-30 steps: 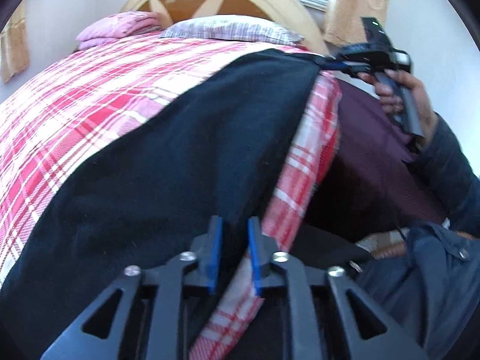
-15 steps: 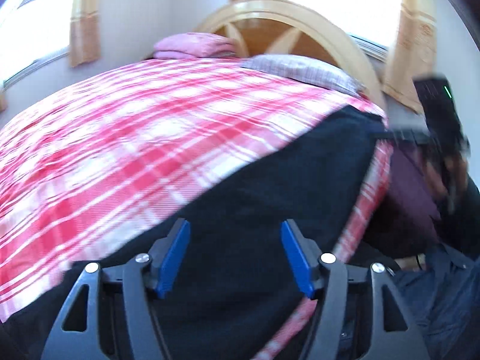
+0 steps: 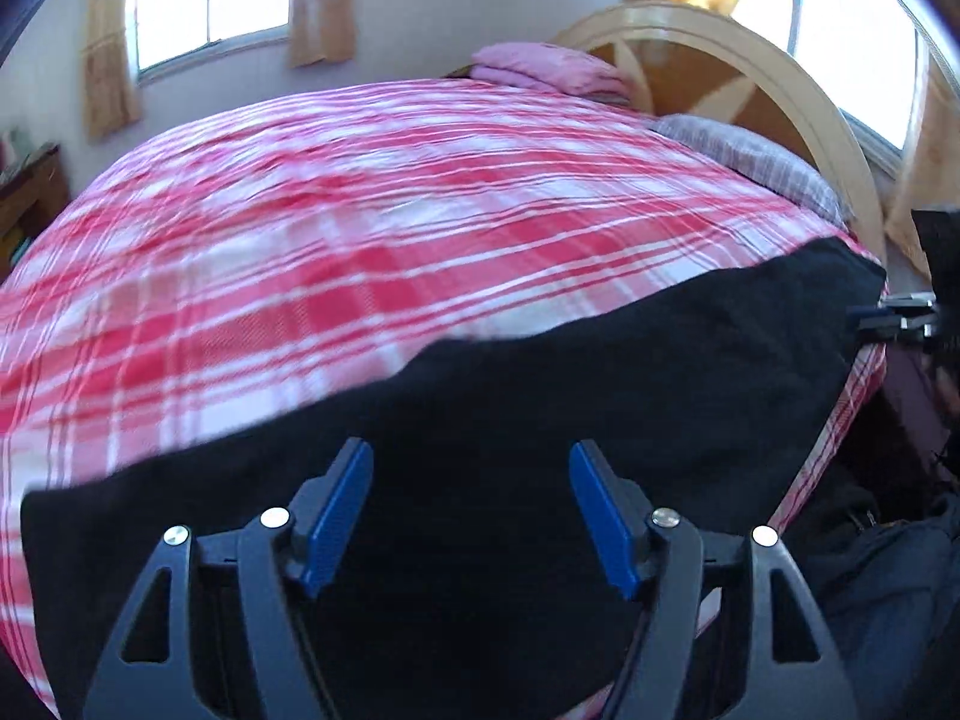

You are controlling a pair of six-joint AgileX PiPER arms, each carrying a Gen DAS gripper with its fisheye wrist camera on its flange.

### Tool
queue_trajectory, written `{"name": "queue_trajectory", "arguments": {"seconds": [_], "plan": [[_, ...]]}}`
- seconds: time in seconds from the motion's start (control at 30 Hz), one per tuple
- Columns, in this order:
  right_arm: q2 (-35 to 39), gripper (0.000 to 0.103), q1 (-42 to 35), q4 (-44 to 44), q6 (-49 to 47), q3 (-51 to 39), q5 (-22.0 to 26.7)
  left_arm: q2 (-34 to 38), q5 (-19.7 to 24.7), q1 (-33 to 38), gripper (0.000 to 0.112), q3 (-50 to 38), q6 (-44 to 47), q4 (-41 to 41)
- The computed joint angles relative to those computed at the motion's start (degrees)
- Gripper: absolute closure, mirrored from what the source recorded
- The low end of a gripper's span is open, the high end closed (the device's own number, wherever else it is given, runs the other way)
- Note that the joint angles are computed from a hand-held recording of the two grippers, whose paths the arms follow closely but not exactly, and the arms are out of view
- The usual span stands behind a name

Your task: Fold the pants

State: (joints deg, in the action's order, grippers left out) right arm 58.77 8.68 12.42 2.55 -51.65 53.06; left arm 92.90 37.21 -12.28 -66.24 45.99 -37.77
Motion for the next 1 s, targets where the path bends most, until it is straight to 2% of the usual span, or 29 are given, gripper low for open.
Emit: {"name": "queue_trajectory", "arguments": {"seconds": [0.13,0.27,0.3,0.37,0.43,0.57,0.83,1.0], "plan": [[13.20,0.064,2.58,4.58,-1.44,-11.02,-3.06,-1.61,0.11,2.70,0.042,4.50,5.05,-5.72],[28.12,0.064,4.97,10.57,-3.66,-24.47,-1.31,-1.38,0.74,2.55,0.041,6.26,8.84,-9.34],[31.88,0.064,6.31,10.24,-2.89,-28.35,-0.54,-1.03,1.45,2.12,0.039,6.45,9.64,-10.36],[39.39,0.064,8.35,10.73,-2.51,-36.16,1.98,-1.21,2.20,1.78,0.026,7.15,10.90,-11.48],[47.06,0.064,10.16,11.46,-2.32,-44.38,4.97,-1.49,2.97,0.94,0.020,7.97,12.65,-12.35],[58.82,0.064,11.99,14.05,-1.55,-57.06,8.95,-2.57,0.26,-0.91,0.020,9.46,13.22,-10.43],[65.90,0.064,10.08,29.28,-5.74,-59.16,8.17,-2.17,2.91,0.96,0.019,8.87,14.17,-11.80],[68.16,0.064,10.65,30.41,-4.94,-61.33,9.78,-2.93,0.84,-0.59,0.016,9.64,13.86,-9.59]]}}
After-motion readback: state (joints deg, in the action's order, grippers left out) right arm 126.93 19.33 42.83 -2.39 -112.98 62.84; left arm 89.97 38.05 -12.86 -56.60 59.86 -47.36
